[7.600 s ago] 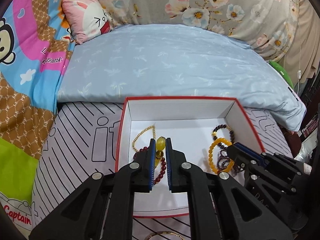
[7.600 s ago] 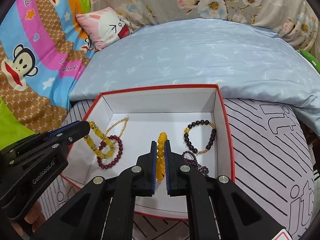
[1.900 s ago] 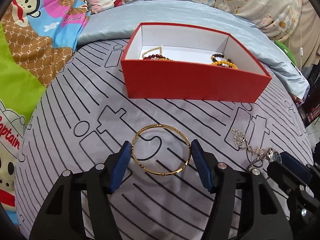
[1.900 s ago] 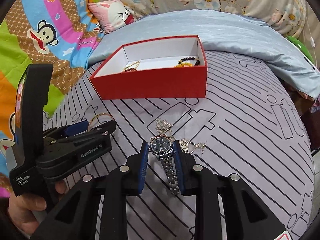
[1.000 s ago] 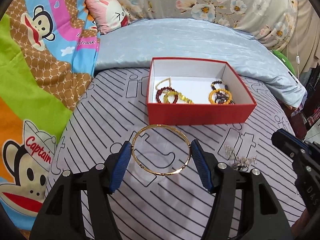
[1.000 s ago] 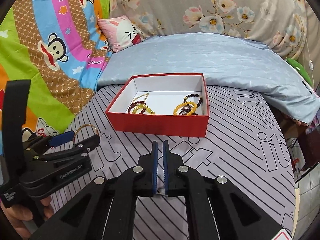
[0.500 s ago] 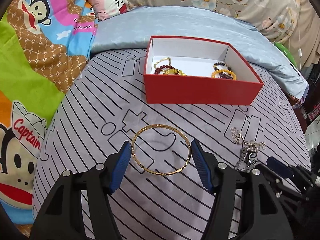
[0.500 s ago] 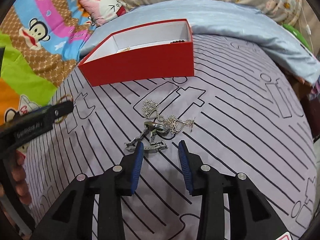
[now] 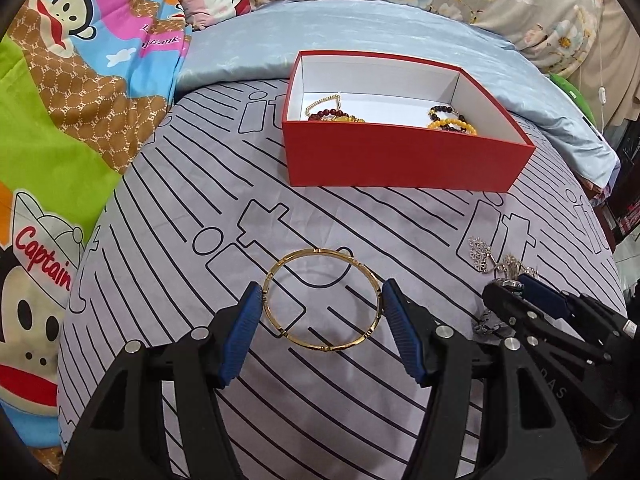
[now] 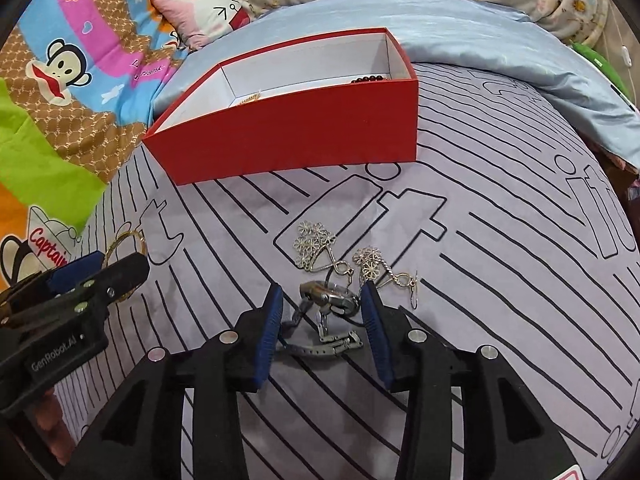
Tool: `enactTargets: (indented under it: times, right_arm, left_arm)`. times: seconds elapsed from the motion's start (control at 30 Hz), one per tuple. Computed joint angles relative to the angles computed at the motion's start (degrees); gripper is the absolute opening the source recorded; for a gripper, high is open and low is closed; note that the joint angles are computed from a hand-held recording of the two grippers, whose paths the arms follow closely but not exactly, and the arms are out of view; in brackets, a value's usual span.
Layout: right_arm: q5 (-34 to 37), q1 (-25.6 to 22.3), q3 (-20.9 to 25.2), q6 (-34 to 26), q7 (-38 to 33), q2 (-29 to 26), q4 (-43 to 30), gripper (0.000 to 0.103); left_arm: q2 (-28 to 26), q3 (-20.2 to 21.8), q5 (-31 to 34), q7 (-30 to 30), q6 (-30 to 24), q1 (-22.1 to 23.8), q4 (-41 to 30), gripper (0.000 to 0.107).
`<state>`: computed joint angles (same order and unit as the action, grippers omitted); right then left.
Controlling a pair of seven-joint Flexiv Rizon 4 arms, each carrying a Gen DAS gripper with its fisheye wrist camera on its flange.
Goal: Organize jewelry
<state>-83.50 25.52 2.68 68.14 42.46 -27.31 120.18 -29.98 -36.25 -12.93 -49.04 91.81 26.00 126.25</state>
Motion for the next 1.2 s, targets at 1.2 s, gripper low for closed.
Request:
enactTargets:
  times: [1.2]
  right_arm:
    - [-4.8,-1.4,1.6,-0.7,5.9,2.6,2.8,0.009]
  left_arm:
    - [0.8,-3.2,1.3,-0.4,0.2,2.4,2.1,0.059]
